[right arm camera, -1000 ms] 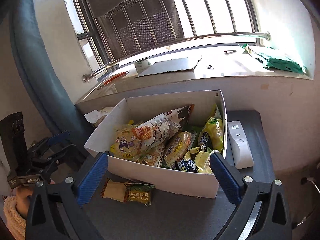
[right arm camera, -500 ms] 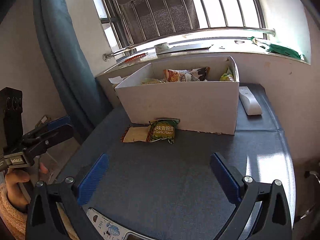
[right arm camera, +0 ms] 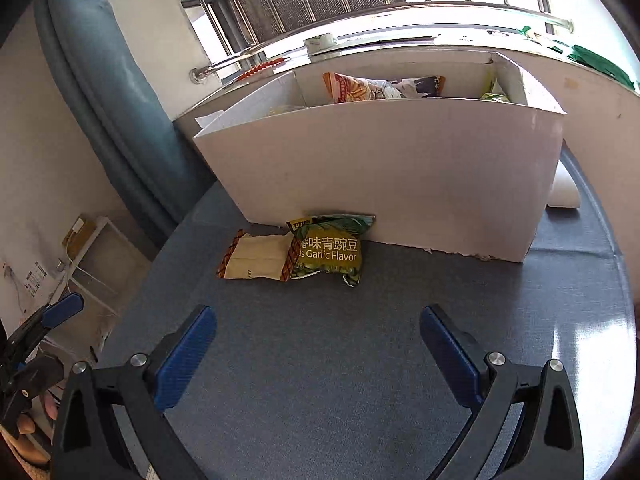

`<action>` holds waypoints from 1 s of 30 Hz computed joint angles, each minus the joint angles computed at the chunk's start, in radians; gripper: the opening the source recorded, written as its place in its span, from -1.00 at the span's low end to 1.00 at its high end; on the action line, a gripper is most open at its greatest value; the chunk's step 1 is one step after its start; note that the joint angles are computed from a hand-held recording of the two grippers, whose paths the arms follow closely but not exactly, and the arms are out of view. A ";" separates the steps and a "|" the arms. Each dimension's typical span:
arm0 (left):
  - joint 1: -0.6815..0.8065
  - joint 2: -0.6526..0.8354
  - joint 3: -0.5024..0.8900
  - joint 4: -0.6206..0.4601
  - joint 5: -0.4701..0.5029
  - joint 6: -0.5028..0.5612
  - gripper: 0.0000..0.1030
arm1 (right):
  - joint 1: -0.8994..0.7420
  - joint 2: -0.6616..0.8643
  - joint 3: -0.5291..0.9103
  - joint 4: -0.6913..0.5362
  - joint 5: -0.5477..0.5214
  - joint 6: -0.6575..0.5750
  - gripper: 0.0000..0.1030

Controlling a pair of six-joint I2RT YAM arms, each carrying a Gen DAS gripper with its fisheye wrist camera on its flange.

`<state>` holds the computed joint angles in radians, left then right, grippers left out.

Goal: Organize snacks
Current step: 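Grasp the green Garlic Flavor pea bag with the right gripper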

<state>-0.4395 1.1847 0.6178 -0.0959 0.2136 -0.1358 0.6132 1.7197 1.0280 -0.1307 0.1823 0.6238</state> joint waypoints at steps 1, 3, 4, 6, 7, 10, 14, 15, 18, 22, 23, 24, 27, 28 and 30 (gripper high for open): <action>0.006 0.003 0.001 0.000 0.004 0.001 1.00 | -0.005 0.034 0.042 -0.016 0.017 -0.022 1.00; 0.016 0.010 0.001 0.002 0.016 0.000 1.00 | -0.017 0.096 0.118 -0.050 0.036 -0.046 1.00; 0.019 0.016 0.002 0.000 0.020 0.001 1.00 | -0.026 0.130 0.158 -0.066 0.033 -0.048 1.00; 0.019 0.023 0.002 0.003 0.017 0.004 1.00 | -0.038 0.184 0.225 -0.108 0.029 -0.046 1.00; 0.021 0.027 0.001 0.007 0.022 0.005 1.00 | -0.035 0.208 0.256 -0.132 0.053 -0.044 1.00; 0.030 0.045 0.007 0.011 0.039 -0.002 1.00 | -0.038 0.281 0.343 -0.197 0.058 -0.045 1.00; 0.033 0.059 0.006 0.017 0.044 -0.004 1.00 | -0.051 0.322 0.368 -0.194 0.042 -0.024 0.22; 0.032 0.062 0.006 0.017 0.040 -0.001 1.00 | -0.055 0.330 0.375 -0.200 0.032 -0.026 -0.03; 0.024 0.070 0.007 0.017 0.020 0.019 1.00 | -0.057 0.298 0.333 -0.173 -0.002 -0.035 -0.06; 0.016 0.118 0.032 0.016 0.011 0.062 1.00 | -0.045 0.184 0.217 -0.131 0.003 -0.029 -0.07; 0.008 0.142 0.046 0.015 -0.003 0.071 1.00 | -0.039 0.142 0.175 -0.113 0.003 -0.022 -0.08; 0.003 0.175 0.066 0.013 -0.008 0.084 1.00 | -0.033 0.104 0.141 -0.102 0.003 -0.016 -0.08; -0.008 0.273 0.139 0.003 -0.006 0.098 1.00 | 0.001 -0.009 0.057 -0.095 0.025 -0.001 -0.08; -0.016 0.303 0.164 0.001 -0.007 0.105 1.00 | 0.016 -0.049 0.027 -0.088 0.036 0.007 -0.08; -0.040 0.375 0.227 -0.009 -0.010 0.140 1.00 | 0.045 -0.129 -0.026 -0.097 0.057 0.029 -0.08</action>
<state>-0.4793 1.5600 0.8450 -0.1047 0.2033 0.0040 0.6582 1.5910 1.0024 -0.2274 0.2393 0.6532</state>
